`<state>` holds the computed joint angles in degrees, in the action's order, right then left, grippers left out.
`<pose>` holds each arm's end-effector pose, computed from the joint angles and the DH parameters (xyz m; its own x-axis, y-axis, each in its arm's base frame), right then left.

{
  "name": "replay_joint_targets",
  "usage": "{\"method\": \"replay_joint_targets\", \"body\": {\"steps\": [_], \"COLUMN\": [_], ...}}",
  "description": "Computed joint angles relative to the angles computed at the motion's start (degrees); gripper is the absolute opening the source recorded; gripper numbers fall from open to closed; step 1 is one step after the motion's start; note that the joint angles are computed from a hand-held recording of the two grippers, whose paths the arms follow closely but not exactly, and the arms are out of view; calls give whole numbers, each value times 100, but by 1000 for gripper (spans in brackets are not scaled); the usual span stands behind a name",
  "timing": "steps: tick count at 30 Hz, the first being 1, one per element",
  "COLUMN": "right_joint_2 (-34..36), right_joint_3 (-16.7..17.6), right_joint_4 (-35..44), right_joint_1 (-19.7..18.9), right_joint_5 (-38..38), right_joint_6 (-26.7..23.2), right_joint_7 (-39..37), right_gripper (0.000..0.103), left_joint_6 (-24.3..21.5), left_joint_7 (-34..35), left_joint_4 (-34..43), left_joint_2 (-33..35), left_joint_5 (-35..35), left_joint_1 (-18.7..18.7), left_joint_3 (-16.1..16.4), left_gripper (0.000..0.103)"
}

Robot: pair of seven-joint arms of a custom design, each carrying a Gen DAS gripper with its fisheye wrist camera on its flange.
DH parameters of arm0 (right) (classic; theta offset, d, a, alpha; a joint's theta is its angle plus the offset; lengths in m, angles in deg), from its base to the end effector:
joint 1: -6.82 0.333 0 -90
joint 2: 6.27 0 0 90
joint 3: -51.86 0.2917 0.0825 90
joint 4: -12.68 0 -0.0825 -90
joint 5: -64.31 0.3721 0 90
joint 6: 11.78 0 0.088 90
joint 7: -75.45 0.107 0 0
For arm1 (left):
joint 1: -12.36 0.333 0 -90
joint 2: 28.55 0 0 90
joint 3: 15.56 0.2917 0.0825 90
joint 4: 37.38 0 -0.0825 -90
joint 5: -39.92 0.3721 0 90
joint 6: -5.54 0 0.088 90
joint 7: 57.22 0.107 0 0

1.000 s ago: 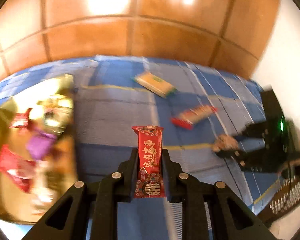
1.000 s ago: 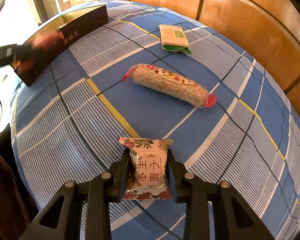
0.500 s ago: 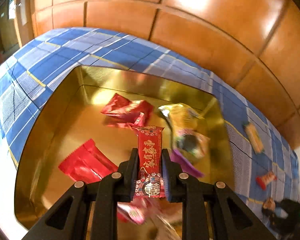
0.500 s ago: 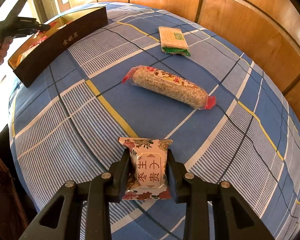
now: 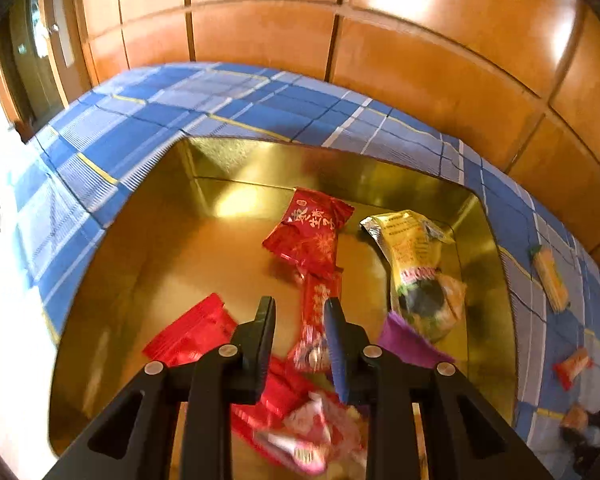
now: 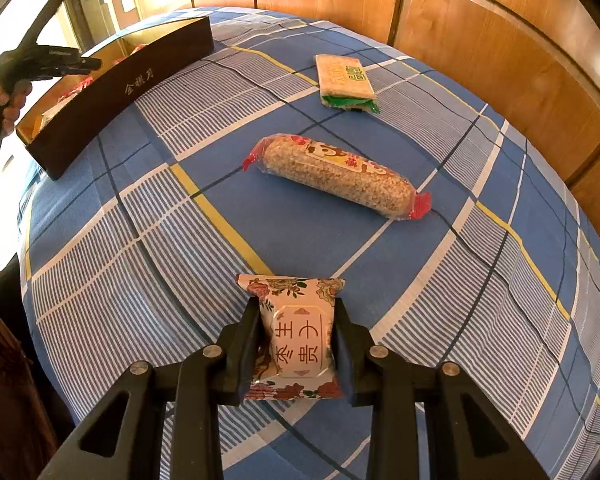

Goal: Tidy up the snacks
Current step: 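Carry the red-and-gold packet into the gold box and open the left gripper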

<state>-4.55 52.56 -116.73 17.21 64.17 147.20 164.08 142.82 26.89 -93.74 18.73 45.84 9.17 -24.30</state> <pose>0.5432 0.1066 0.3860 0.2146 -0.9766 0.0126 -0.8624 -0.1955 -0.4670 0.7752 -0.1133 0.4263 -0.0976 -0.9928 0.0687 -0.8301 0.0432 -0.5559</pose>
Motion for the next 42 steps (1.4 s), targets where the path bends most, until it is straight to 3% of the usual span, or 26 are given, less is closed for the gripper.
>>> {"method": "replay_joint_targets", "body": {"steps": [8,14,24,42], "right_joint_2": [-1,-3,-31,-47], "right_joint_3": [-3,-4,3,0], "right_joint_4": [-2,-7,-60,-89], "right_joint_1": [7,11,17,25], "right_joint_5": [-67,-123,-184,-743], "right_joint_6": [8,22,102,134], "right_joint_7": [45,86,173,884], "right_gripper": [33,33,33,33], "left_joint_6": [1678,2380,2614,2693], "left_joint_7": [-540,-770,-692,-773], "left_joint_4": [-2675,-3708,-4336,-4701], "left_joint_2": [-1730,-2466,-2916,-3100], "left_joint_5": [610,903,752,620], "left_joint_1": [-54,3,175,266], "left_joint_3": [214,207,42,92], "left_gripper": [26,27,29,33]}}
